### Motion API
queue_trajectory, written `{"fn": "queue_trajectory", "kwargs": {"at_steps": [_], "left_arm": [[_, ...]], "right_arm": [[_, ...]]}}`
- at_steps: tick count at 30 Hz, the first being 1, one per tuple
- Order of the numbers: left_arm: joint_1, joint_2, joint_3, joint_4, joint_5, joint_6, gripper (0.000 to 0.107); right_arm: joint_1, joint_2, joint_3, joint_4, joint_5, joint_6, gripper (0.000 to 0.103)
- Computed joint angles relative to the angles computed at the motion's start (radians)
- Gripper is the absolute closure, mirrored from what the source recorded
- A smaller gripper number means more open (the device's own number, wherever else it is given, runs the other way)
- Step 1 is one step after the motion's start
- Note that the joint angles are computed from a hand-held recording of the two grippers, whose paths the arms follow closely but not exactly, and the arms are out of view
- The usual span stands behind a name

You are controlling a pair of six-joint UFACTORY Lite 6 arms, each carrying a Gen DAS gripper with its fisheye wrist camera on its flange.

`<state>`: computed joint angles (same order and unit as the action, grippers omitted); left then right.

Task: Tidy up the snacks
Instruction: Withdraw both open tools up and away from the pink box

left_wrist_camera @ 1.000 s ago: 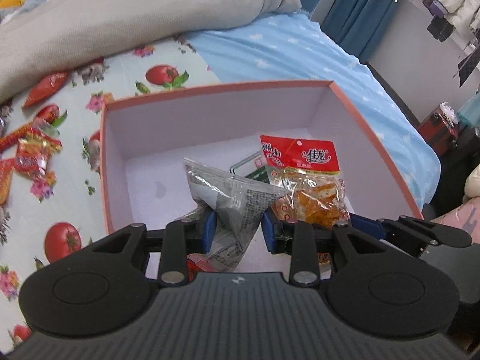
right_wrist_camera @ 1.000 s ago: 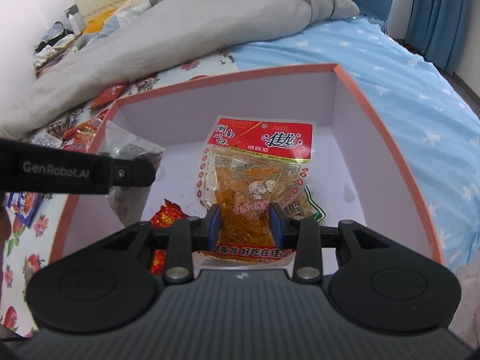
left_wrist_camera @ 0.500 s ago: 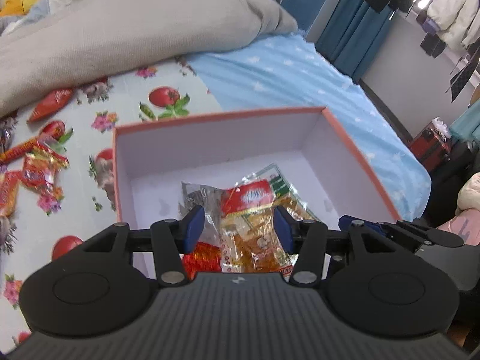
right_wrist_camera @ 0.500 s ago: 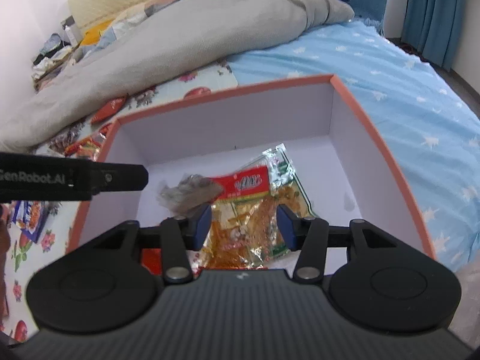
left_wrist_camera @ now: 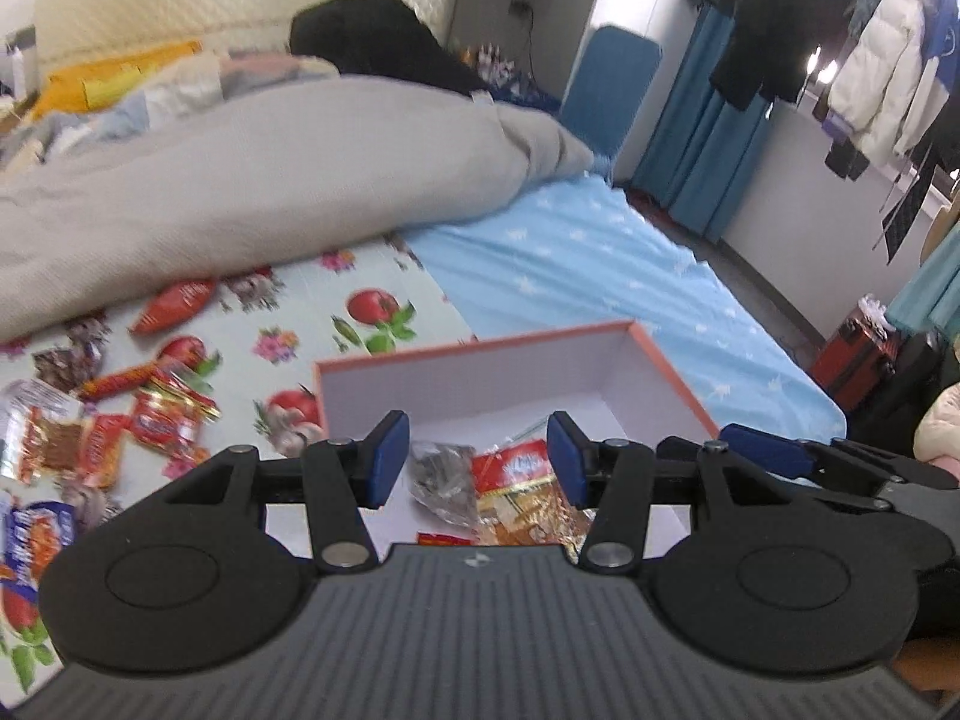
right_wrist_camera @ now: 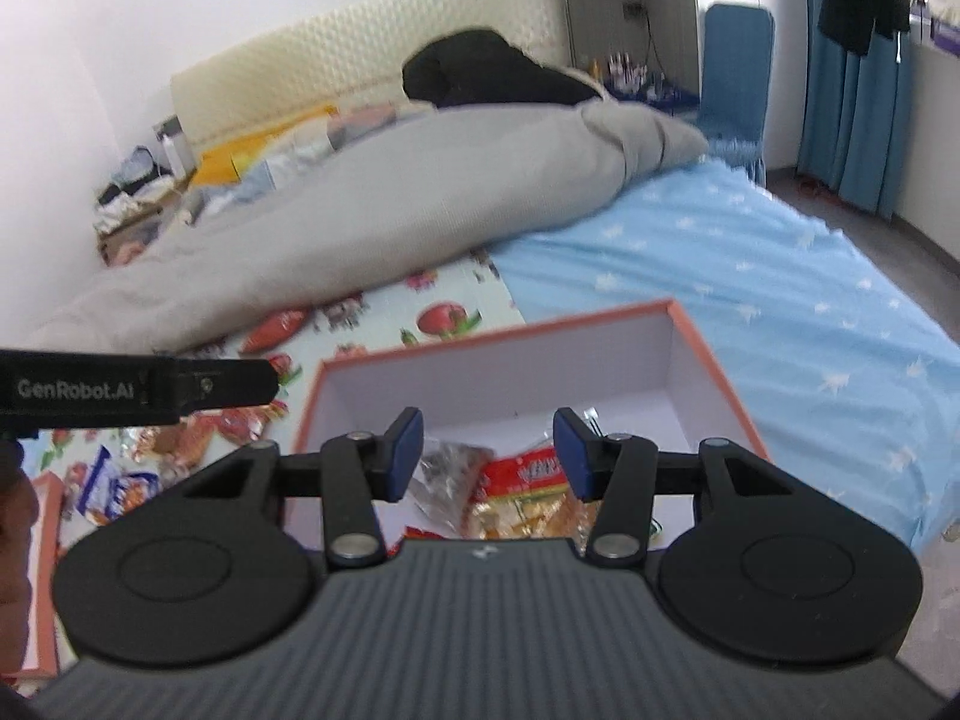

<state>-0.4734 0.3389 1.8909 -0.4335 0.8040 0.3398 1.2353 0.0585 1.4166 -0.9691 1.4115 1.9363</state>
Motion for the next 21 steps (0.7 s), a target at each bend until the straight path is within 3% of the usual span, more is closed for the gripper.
{"fn": "queue_trajectory", "kwargs": {"at_steps": [12,21], "left_arm": [[0.229,-0.354,-0.254,-0.176,0.069,0.210,0.050],[0.553,-0.604,-0.463,-0.348,0.234,0.441,0.050]], "right_arm": [[0.170,0.267,0.415,-0.101,0.203,-0.071,0.052],[0.269,0.529,0.774,-0.151,0.271,-0.161,0.052]]}}
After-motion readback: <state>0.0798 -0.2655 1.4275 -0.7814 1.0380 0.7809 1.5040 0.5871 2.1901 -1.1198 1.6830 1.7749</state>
